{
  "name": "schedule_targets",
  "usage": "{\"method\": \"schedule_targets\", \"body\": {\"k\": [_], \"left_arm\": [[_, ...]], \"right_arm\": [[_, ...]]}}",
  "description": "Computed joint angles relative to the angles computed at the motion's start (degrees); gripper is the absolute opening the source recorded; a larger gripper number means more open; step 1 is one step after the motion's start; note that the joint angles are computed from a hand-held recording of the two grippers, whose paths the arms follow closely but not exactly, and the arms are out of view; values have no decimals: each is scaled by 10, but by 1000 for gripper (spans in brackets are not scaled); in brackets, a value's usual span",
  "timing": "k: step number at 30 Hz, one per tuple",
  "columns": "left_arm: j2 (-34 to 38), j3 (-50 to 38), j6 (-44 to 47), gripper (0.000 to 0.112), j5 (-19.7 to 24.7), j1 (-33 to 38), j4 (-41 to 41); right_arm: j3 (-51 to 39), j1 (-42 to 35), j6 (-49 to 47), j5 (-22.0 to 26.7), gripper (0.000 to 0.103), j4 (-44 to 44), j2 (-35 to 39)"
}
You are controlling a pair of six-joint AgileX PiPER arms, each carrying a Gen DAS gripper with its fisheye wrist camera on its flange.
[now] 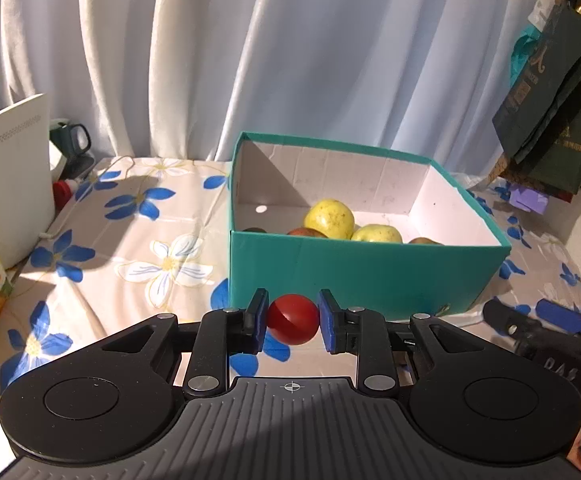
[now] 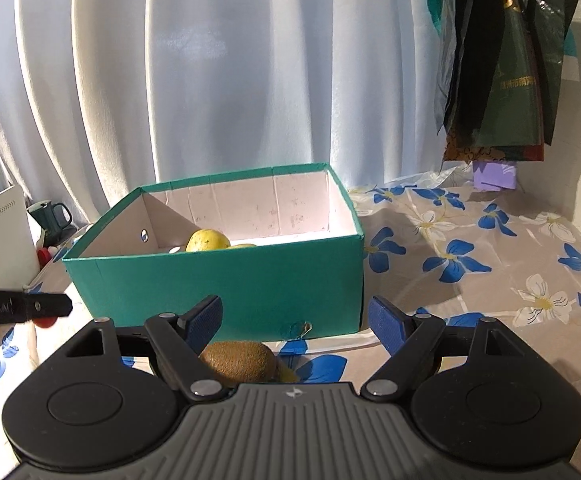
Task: Organize fruits
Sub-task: 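Grasp a red cherry tomato with the left gripper while the right gripper grasps another kiwi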
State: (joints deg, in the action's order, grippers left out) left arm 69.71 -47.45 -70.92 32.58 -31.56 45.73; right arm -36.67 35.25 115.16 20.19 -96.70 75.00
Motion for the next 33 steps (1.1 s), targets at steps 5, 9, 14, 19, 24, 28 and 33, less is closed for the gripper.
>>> {"method": "schedule_targets", "body": {"k": [5, 9, 14, 19, 24, 28, 33], "left_arm": [[3, -17, 26, 30, -4, 16, -20], [7, -22, 34, 30, -7, 23, -21], [11, -27, 56, 30, -12, 34, -37], [18, -32, 71, 30, -15, 43, -47], [28, -41, 96, 30, -20, 52, -67], [35, -47, 112, 30, -24, 57, -80], [42, -58, 118, 30, -20, 55, -80]], "right_arm": [[-22, 2, 9, -29, 81, -5, 55], [-48, 4, 2, -50, 84, -11, 106], [-83, 4, -22, -63, 85, 8, 167], [-107, 4, -39, -69, 85, 28, 199], [-122, 11, -72, -65, 81, 52, 218], [-125, 7, -83, -71, 68, 63, 220], [-107, 4, -38, -65, 68, 28, 195]]}}
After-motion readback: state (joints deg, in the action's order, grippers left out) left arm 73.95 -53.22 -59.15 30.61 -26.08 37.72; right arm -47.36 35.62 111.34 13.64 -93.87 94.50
